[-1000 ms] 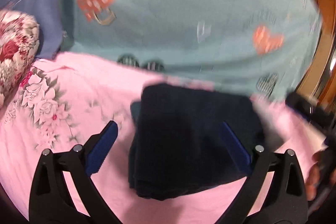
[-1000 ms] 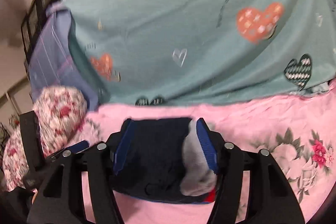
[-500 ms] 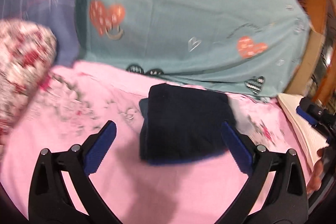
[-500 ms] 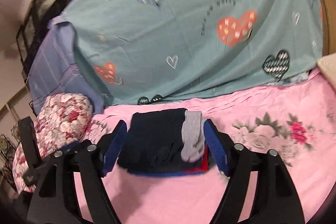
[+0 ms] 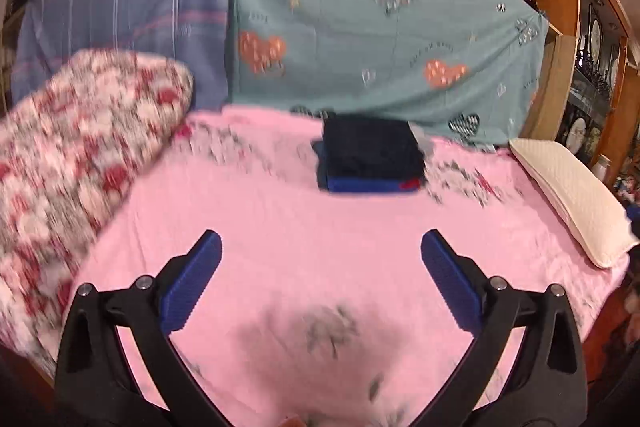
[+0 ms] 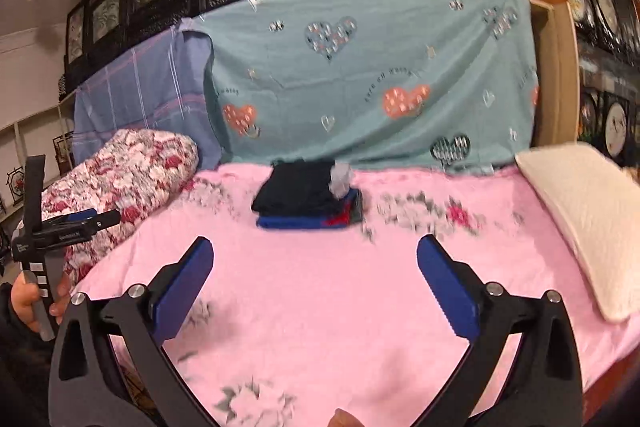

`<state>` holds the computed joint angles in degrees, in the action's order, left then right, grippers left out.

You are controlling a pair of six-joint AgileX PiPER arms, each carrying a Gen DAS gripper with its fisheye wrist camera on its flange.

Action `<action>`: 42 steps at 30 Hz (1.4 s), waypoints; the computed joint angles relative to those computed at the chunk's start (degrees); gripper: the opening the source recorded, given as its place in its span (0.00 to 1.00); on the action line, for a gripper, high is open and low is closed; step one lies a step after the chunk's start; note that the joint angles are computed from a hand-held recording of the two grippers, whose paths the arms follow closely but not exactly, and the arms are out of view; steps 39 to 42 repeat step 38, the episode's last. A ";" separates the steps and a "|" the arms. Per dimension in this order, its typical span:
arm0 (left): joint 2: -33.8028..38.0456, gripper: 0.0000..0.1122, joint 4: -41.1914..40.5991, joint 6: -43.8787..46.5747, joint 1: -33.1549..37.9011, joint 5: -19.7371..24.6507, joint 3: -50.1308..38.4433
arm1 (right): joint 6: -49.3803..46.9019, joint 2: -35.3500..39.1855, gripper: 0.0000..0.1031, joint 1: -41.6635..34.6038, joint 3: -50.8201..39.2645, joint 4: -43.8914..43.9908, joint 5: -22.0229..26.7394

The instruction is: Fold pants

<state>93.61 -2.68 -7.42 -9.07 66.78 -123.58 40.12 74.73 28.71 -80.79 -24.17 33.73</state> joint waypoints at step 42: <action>-6.10 0.90 14.87 -5.66 -7.08 -6.53 15.93 | 25.50 0.19 0.99 7.22 12.17 -19.05 2.00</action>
